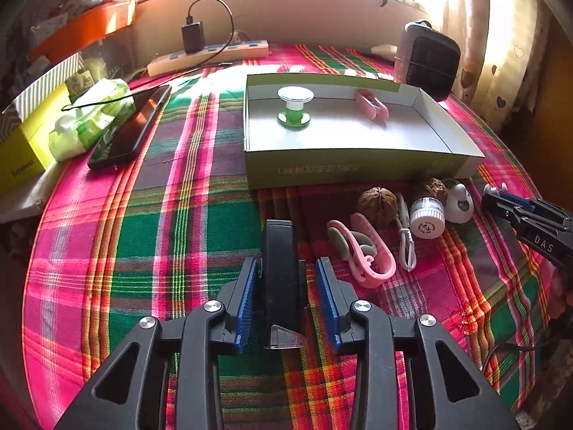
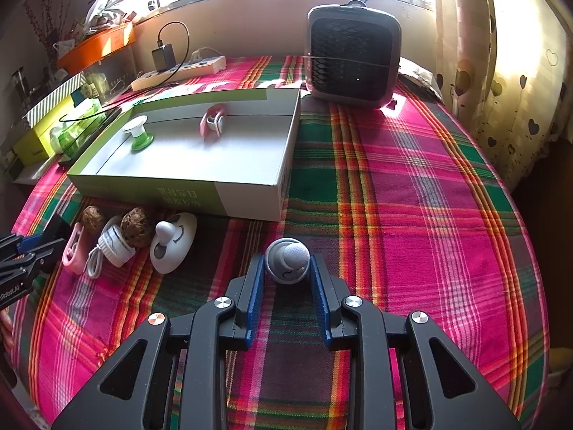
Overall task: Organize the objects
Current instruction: 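Lift the flashlight with the left gripper while the right gripper lifts the white knob, then carry the flashlight in the left gripper and the knob in the right gripper over the box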
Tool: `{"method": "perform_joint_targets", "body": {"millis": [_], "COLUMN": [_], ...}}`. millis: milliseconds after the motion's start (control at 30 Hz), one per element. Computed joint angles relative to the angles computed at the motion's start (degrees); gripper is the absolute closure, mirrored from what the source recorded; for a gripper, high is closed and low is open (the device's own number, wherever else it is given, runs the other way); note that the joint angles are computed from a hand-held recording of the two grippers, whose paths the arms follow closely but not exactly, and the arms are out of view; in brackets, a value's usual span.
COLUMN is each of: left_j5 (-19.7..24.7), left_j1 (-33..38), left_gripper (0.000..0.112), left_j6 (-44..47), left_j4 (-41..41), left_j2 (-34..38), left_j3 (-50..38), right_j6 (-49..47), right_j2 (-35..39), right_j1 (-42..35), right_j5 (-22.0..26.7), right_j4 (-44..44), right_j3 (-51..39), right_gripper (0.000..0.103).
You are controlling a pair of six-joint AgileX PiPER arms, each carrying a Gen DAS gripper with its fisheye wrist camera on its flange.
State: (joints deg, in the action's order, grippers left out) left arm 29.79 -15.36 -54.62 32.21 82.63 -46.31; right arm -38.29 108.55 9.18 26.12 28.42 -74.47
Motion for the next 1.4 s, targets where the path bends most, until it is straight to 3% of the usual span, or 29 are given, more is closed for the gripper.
{"method": "perform_joint_targets", "body": {"millis": [233,333,1033,1400], "left_j5": [-0.2,0.6,0.9,-0.3], "left_j1": [-0.2,-0.6,-1.1,-0.3], "left_gripper": [0.083,0.091,0.091,0.091], "left_j6": [-2.6,-4.1,-3.7,2.4], "left_j4": [1.6,3.0,3.5,-0.6], "left_j2": [-0.6,-0.4,-1.0,-0.7], "left_j3": [0.8,0.7,-0.7,-4.3], "right_j6": [-0.2,-0.2,-0.5,-1.5], "right_j2": [-0.1,-0.1,-1.0,-1.6], "right_j1": [0.0,0.1,0.2,0.2], "right_j5": [0.1,0.1,-0.2,1.6], "right_j4": [0.2,0.2,0.3,1.4], "right_j3": [0.1,0.1,0.7,-1.5], "right_gripper": [0.076,0.076,0.076,0.076]}}
